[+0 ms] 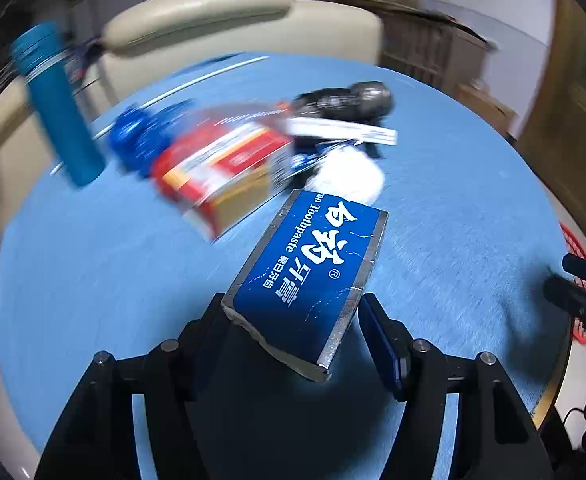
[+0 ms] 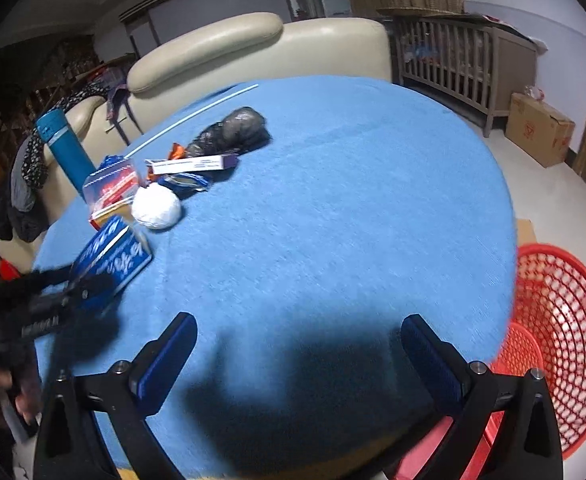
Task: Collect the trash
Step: 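Grasp the blue toothpaste box with the left gripper while the right grasps the white tissue ball, then carry both items over the red basket while the right gripper releases the tissue ball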
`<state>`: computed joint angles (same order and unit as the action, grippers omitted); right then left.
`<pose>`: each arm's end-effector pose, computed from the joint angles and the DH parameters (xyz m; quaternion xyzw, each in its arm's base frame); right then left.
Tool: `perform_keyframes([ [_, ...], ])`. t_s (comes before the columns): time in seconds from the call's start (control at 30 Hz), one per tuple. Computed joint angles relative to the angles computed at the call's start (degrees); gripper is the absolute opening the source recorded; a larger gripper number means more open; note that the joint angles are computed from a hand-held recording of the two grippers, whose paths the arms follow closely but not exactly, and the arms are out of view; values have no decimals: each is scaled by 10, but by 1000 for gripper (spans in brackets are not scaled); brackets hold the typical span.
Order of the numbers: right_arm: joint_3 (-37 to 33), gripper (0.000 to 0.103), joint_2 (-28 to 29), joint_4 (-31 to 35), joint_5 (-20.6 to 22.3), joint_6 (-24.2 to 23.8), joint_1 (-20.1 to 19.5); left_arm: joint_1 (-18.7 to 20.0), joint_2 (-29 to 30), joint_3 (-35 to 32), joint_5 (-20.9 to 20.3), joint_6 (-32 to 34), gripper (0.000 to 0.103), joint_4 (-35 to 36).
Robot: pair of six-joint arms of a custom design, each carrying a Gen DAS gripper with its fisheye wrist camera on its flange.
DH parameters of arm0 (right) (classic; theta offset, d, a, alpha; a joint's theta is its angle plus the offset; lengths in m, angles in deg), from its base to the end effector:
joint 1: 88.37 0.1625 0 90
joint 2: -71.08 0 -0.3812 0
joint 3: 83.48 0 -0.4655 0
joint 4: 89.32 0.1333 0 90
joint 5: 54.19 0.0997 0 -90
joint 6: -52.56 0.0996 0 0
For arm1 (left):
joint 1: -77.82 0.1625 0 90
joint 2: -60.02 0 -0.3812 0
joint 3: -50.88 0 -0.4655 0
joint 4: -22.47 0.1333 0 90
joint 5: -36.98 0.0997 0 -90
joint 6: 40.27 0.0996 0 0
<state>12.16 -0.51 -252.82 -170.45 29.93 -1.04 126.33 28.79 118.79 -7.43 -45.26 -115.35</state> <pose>0.0575 -0.6816 0.3522 0.0597 -0.8877 0.3523 0.2905 -0.3838 -0.7426 0.0330 0.2516 0.8832 -0.2344 0.3190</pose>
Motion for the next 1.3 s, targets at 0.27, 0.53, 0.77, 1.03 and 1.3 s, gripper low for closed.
perform_keyframes([
  [0.27,-120,103,90,92,45,-22,26,-15,-61,91,94,-137,67,-7],
  [0.53,-263,103,216,152,22,-45,50,-7,-65,98,104,-168,68,-5],
  [0.77,-339,96,278,182,11,-40,50,-11,-55,90,120,-157,68,-2],
  [1.03,-295,47,234,203,67,-12,36,-9,-54,90,132,-156,68,7],
  [1.3,-155,47,107,145,130,11,15,-18,-53,91,122,-157,67,14],
])
